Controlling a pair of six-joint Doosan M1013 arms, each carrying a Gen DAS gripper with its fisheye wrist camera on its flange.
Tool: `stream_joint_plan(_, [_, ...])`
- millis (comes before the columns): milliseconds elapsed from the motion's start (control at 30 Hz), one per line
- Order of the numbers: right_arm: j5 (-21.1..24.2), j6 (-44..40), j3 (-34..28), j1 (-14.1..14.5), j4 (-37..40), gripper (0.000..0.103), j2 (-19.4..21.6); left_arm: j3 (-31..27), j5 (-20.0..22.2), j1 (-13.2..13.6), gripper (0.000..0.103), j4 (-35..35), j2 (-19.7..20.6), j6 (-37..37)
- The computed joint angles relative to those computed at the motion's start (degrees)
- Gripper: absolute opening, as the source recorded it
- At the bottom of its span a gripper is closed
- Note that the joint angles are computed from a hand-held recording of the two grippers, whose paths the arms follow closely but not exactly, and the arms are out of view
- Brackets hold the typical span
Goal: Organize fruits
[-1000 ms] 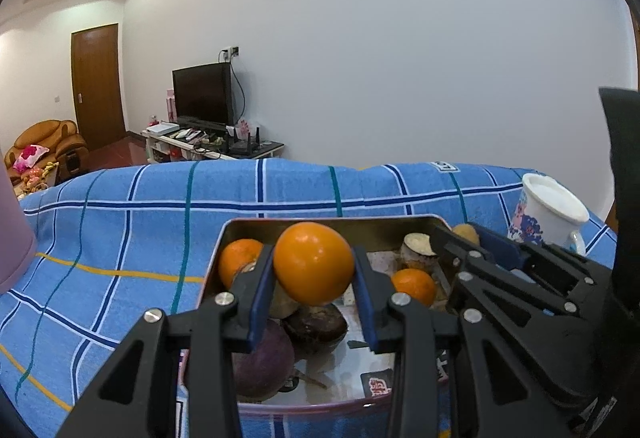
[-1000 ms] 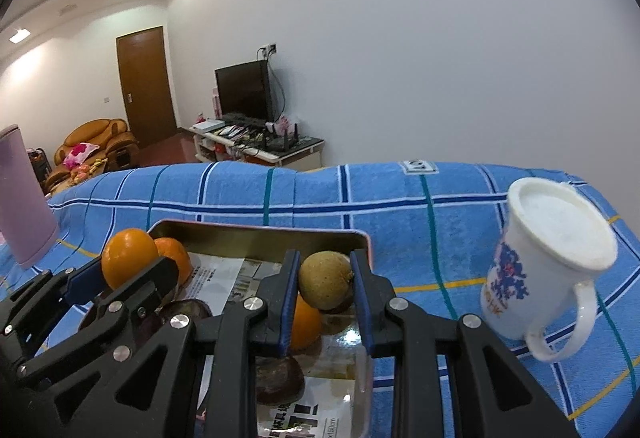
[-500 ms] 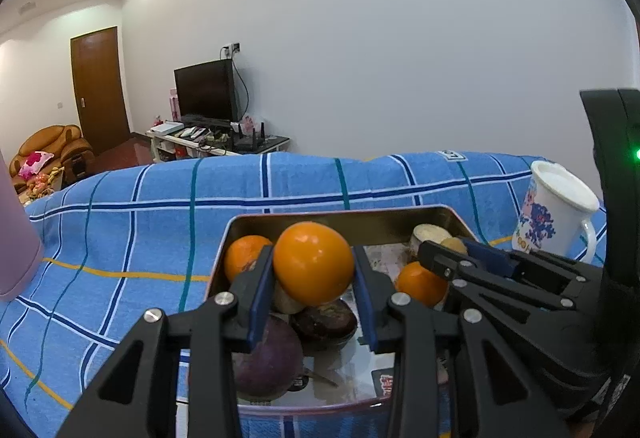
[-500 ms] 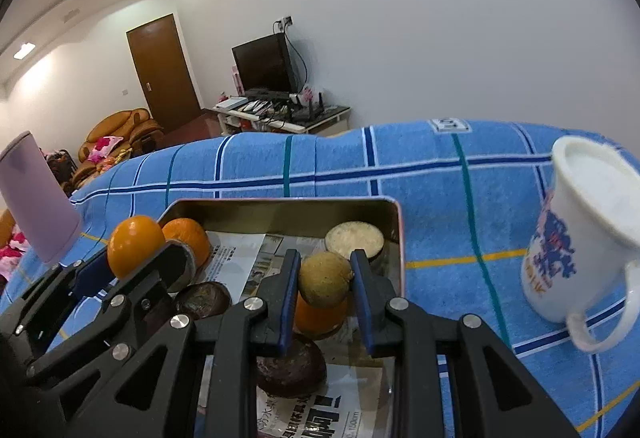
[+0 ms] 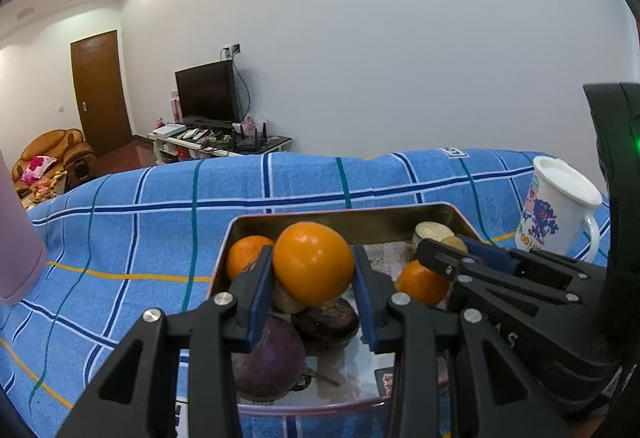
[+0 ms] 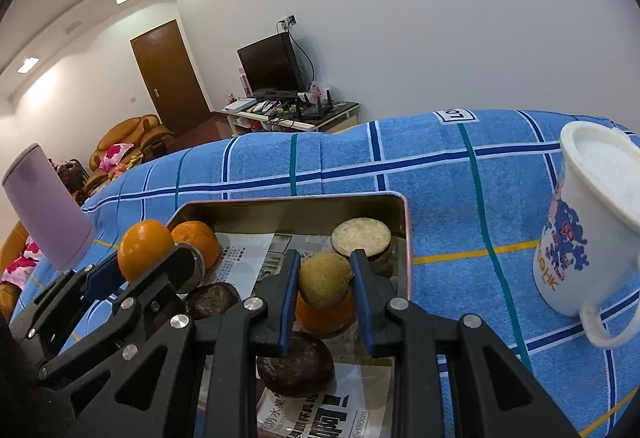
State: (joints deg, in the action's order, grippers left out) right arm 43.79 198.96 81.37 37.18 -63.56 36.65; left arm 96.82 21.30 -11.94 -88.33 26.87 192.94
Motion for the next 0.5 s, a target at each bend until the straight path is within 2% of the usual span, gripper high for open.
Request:
stream_joint_plan(100, [-0.32, 0.53, 0.21, -0.02, -0.27, 0.028, -0.04, -0.14, -0.80, 0.00, 0.044, 2.76, 0.03, -3.35])
stream_joint_plan(167, [-0.44, 1.59, 0.55, 0.02, -0.79, 0.029, -0.21, -0.26, -1.04, 0.13, 0.054, 4.35, 0.08, -5.76])
stream_joint_plan(233, [-0.49, 3.37, 1.06, 0.12, -1.85, 0.033, -0.46, -0.21, -0.92, 0.40, 0.058, 4.04, 0.06, -6.33])
stream_joint_plan(333, [-1.13, 7.27, 2.19, 0.27, -4.40, 0.041, -0.97, 0.68, 0.05, 0.90, 0.059, -2.39, -0.29, -0.34])
stream_joint_plan(400, [-2.12, 9.81, 2.97, 0.30, -6.01, 0.043, -1.33, 1.34, 0.20, 1.09, 0.064, -5.80, -0.61, 3.16])
stream_joint_plan(467, [-2.93, 13.55, 4.00, 0.36, -8.33, 0.048, -1.85, 2.01, 0.32, 1.35, 0.076, -9.26, -1.02, 5.92])
stream_joint_plan(500, [-3.11, 15.16, 4.42, 0.39, -9.28, 0.056, -2.05, 2.21, 0.86, 1.64, 0.083, -10.15, -1.17, 6.39])
